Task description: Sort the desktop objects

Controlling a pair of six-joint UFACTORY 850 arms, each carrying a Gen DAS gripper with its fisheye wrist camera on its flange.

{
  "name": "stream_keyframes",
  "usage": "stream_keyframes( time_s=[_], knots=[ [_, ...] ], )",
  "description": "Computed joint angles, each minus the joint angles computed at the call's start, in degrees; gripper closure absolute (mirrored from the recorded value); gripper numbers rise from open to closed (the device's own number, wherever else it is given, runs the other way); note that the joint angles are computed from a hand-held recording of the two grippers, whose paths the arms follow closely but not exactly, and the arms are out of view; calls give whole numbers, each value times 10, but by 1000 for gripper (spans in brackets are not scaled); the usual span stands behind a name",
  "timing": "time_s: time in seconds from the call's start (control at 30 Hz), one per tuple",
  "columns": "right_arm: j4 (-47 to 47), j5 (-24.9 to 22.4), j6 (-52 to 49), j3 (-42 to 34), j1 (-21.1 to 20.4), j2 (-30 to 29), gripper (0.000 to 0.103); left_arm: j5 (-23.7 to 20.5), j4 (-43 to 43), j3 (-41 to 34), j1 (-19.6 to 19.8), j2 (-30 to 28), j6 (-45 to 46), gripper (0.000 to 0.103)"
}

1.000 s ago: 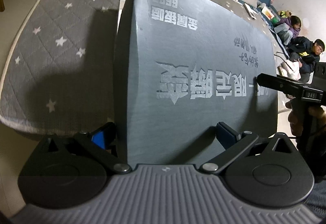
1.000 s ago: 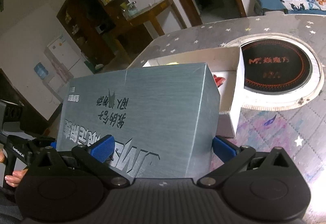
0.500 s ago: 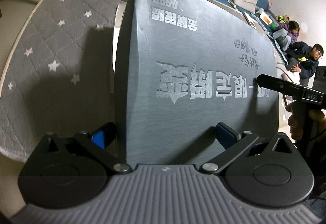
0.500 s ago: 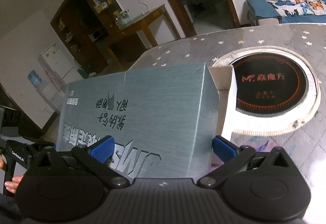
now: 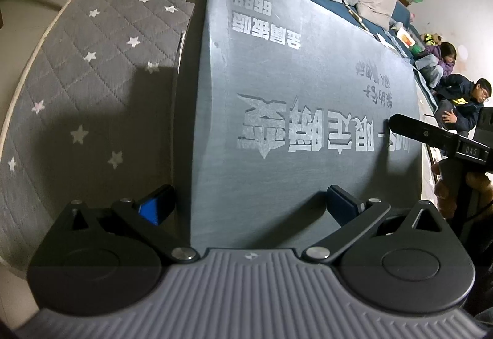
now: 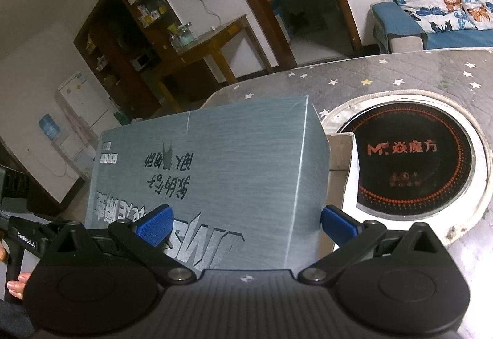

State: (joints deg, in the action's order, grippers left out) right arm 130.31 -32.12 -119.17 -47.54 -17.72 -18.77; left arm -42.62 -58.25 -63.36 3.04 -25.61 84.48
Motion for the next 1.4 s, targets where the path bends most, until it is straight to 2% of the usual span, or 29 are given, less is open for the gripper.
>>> stream_keyframes(
  time_s=[0.37,0.63,1.4],
  knots=[
    [-25,8,39,-48,-8,-36,0,3,28,-50,-22,-28,-58,0],
    [-79,25,92,-90,-18,-60,0,-4,66,-94,-37,-58,-109,0],
    [-231,33,264,-166,-32,-120,0,-43,155,-178,-48,-116,-234,0]
  ],
)
